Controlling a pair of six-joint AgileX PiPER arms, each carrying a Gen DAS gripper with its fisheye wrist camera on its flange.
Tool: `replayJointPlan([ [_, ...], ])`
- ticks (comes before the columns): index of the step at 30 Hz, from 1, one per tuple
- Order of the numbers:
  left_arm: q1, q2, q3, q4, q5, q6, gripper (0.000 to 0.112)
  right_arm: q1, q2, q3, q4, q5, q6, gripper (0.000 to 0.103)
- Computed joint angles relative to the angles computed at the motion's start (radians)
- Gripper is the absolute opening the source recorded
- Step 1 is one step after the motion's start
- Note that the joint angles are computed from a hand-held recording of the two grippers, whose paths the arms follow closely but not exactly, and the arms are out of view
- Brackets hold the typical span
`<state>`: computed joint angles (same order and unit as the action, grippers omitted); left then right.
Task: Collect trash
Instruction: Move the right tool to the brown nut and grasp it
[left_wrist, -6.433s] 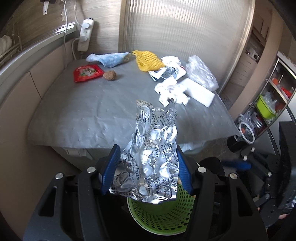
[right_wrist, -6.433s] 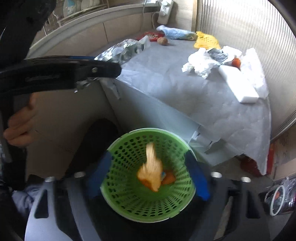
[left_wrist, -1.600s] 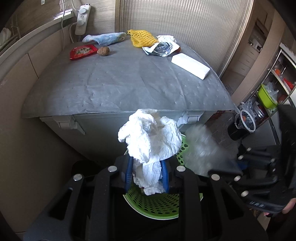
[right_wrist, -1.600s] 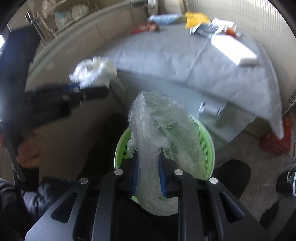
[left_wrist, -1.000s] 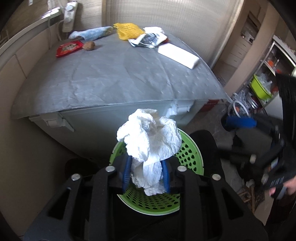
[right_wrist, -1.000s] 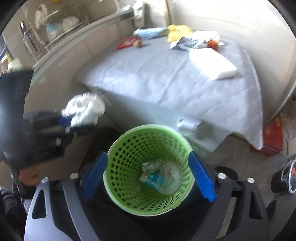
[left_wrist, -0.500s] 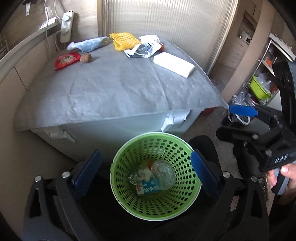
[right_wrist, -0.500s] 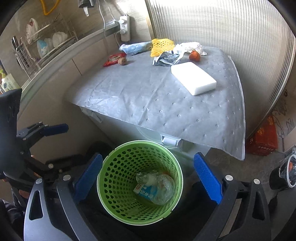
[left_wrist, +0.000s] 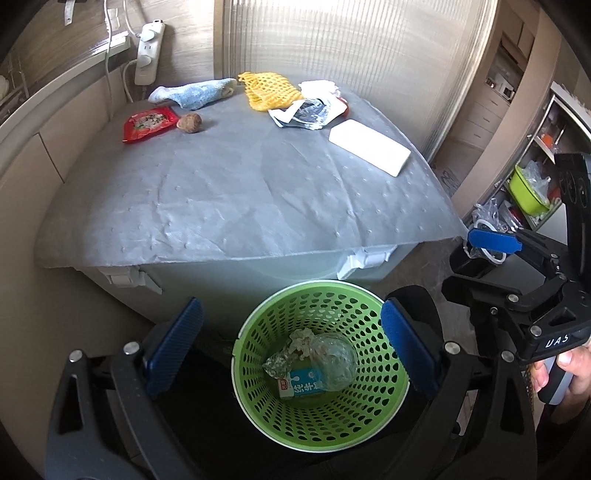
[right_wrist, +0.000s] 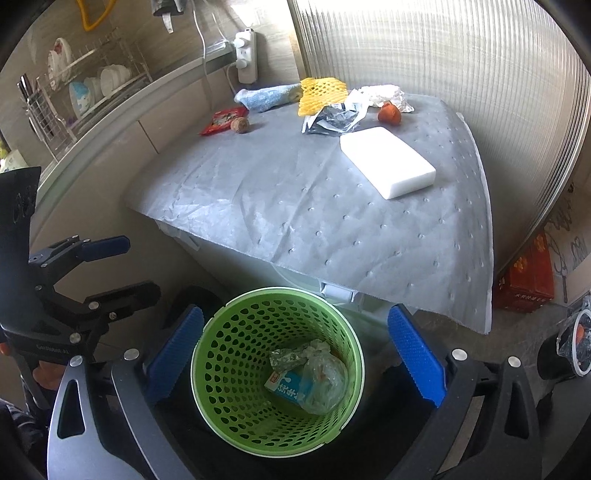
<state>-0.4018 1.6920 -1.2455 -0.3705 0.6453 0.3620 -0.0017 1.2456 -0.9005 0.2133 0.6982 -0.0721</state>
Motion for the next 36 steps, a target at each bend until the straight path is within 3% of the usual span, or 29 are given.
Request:
replayJointPlan([
  [11, 0.069, 0.144, -0.208, 0.032, 0.040, -0.047, 0.093, -0.037, 0.130, -0.126, 0.017, -0.019, -0.038, 0.101],
  [21, 0.144, 0.377, -0.583, 0.082, 0.142, -0.154, 0.093, -0.018, 0.369, -0.405, 0.043, -0.018, -0.082, 0.101],
  [29, 0.217, 0.602, -1.001, 0.114, 0.301, -0.226, 0.093, 0.071, 0.672, -0.799, 0.009, 0.032, -0.117, 0.101],
  [32, 0.237, 0.682, -1.146, 0.117, 0.369, -0.226, 0.093, 0.099, 0.806, -0.998, -0.012, 0.092, -0.133, 0.100],
  [36, 0.253, 0.765, -1.276, 0.125, 0.432, -0.226, 0.093, 0.121, 1.041, -1.382, -0.013, 0.246, -0.134, 0.094],
])
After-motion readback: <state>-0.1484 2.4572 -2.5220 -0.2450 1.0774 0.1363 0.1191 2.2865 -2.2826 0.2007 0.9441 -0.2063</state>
